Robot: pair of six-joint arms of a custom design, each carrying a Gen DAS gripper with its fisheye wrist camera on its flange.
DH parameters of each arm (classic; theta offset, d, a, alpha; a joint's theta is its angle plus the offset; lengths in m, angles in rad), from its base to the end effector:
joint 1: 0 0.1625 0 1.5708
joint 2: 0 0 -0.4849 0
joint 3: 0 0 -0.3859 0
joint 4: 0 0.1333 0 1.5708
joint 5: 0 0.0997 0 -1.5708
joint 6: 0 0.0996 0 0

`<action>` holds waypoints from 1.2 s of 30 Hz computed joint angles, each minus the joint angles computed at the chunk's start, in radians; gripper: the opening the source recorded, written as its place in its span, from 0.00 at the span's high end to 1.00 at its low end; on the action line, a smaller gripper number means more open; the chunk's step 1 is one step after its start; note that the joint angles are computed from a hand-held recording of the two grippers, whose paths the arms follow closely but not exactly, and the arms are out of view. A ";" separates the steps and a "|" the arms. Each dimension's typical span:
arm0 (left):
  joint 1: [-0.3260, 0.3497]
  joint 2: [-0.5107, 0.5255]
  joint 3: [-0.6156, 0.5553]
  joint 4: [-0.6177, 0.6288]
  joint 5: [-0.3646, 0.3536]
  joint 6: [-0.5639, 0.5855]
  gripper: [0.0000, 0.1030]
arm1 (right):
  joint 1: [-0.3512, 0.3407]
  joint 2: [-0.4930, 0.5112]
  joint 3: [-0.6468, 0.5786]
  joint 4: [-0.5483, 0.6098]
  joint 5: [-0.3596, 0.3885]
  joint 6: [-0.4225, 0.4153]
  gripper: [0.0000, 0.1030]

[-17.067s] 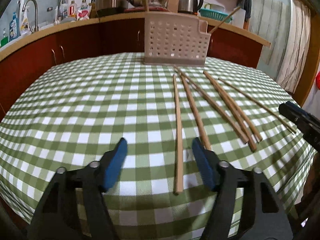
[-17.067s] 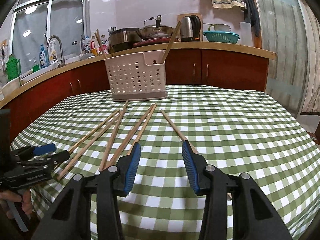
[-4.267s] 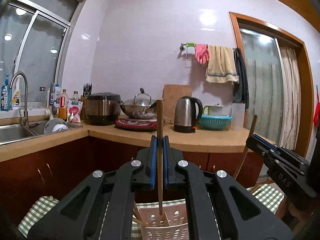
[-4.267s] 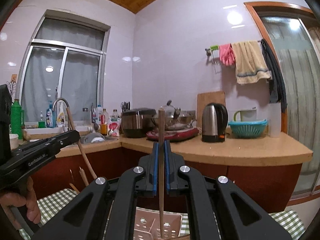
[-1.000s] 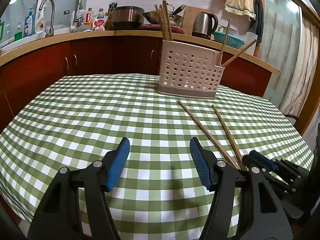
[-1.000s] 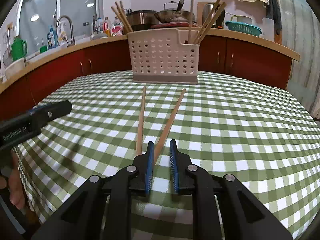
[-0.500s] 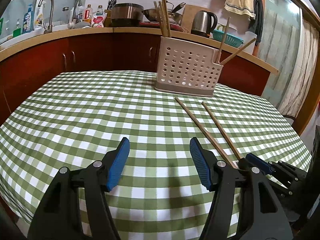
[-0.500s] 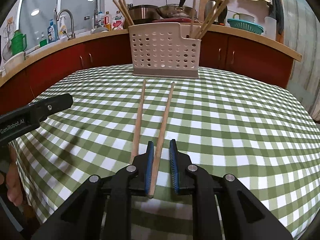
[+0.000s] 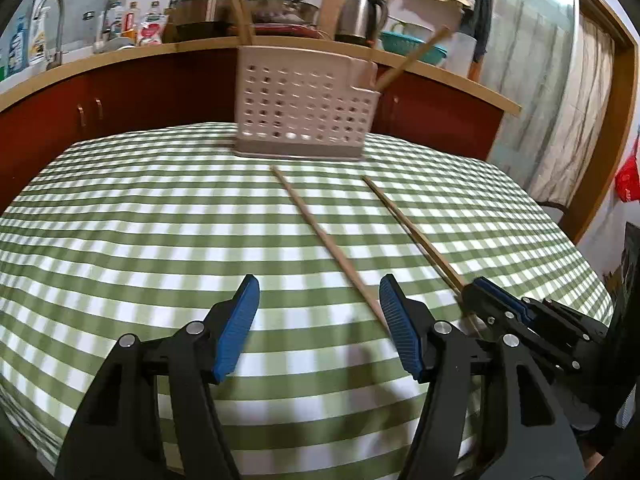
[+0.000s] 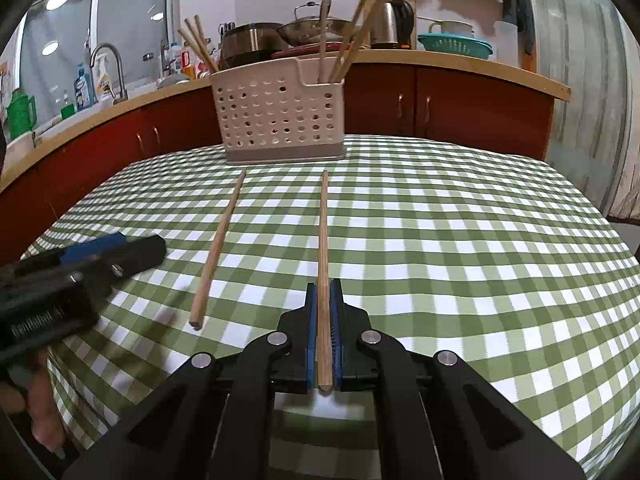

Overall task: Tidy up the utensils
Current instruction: 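Close the right gripper on a chopstick while the left gripper approaches another, then close the left gripper on the remaining loose wooden chopstick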

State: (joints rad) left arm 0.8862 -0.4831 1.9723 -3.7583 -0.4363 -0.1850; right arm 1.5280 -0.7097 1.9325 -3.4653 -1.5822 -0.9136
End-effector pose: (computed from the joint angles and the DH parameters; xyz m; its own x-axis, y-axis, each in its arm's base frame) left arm -0.1836 -0.5785 0.0350 -0.7731 -0.2902 -0.5641 0.3481 0.5494 -0.7596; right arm 0.1047 -0.6445 0.0998 -0.6366 -0.5887 0.4981 -0.7702 0.5172 -0.3731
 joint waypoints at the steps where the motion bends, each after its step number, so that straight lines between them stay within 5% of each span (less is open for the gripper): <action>1: 0.001 0.006 -0.009 0.007 -0.008 0.000 0.41 | -0.004 -0.002 -0.002 0.003 0.006 0.002 0.93; 13: 0.020 0.034 -0.045 0.129 -0.019 -0.038 0.41 | -0.016 -0.013 -0.004 0.024 0.035 0.014 0.93; 36: 0.027 -0.029 0.070 0.056 -0.030 -0.068 0.91 | -0.007 -0.009 0.009 0.009 0.024 -0.017 0.93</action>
State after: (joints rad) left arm 0.9129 -0.5122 2.0427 -3.7021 -0.4666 -0.2531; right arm 1.5208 -0.7185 1.9411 -3.4560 -1.5580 -0.9303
